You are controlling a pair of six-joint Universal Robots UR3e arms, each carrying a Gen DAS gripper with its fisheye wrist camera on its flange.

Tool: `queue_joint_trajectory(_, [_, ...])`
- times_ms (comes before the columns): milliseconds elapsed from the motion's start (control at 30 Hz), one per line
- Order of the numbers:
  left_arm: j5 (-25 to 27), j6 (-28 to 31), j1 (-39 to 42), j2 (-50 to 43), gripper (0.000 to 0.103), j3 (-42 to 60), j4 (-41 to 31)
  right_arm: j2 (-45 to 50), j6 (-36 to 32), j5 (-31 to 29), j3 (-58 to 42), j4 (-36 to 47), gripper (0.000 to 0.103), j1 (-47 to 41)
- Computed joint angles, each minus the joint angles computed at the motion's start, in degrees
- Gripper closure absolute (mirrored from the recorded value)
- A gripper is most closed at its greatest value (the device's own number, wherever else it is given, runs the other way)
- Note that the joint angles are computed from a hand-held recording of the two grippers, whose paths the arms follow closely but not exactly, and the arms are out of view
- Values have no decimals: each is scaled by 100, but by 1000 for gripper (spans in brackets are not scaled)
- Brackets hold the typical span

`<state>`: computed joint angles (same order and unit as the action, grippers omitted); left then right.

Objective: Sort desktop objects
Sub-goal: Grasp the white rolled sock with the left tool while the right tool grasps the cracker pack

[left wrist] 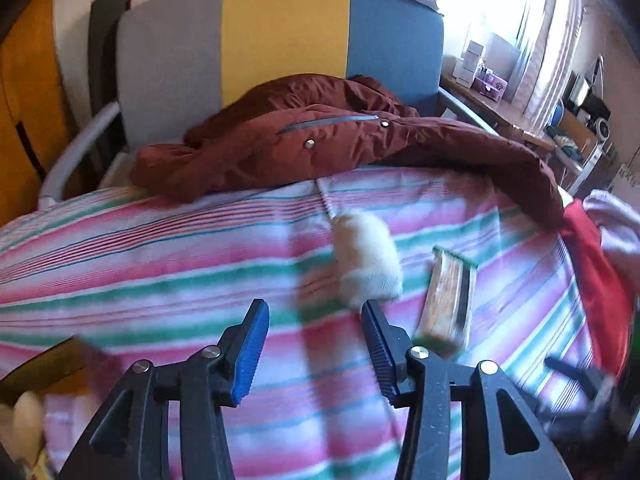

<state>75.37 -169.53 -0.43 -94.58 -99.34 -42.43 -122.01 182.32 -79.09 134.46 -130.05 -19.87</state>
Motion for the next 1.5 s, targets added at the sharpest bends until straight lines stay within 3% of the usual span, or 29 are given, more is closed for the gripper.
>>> queue_joint_trajectory(267, [243,-343,-633,-1854,47,1855,-128,412,135,-293,-193,-214,0,275])
queue_joint_trajectory(300, [204,-378,-643,-1970,41,1980,-171,487,168,-322,-256,-238,0,312])
queue_joint_trajectory(400, [69,-473,-680,-2216,40,2249,-245,712,252,-437,-431,-334,0,442])
queue_joint_trajectory(667, [52,-472,-798,-2414,41,2362,-156,1301,443,-550,-619,-766,0,650])
queue_joint_trajectory(1067, [-433,-558,-592,-2512,40,2379,-324,2036,541,-579,-889,-1323,0,712])
queue_joint_trajectory(1200, [-505,-434,-508,-2361,51,2166,-91,2540,645,-495,-1169,-1544,1,740])
queue_joint_trajectory(1333, [-735,-393,-360,-2304,52,2094,-147,3110,822,-494,-1586,-1739,1,934])
queue_joint_trajectory(1500, [-776,-377,-352,-2371,47,2202,-253,3975,937,-1080,-2280,-1836,0,1451])
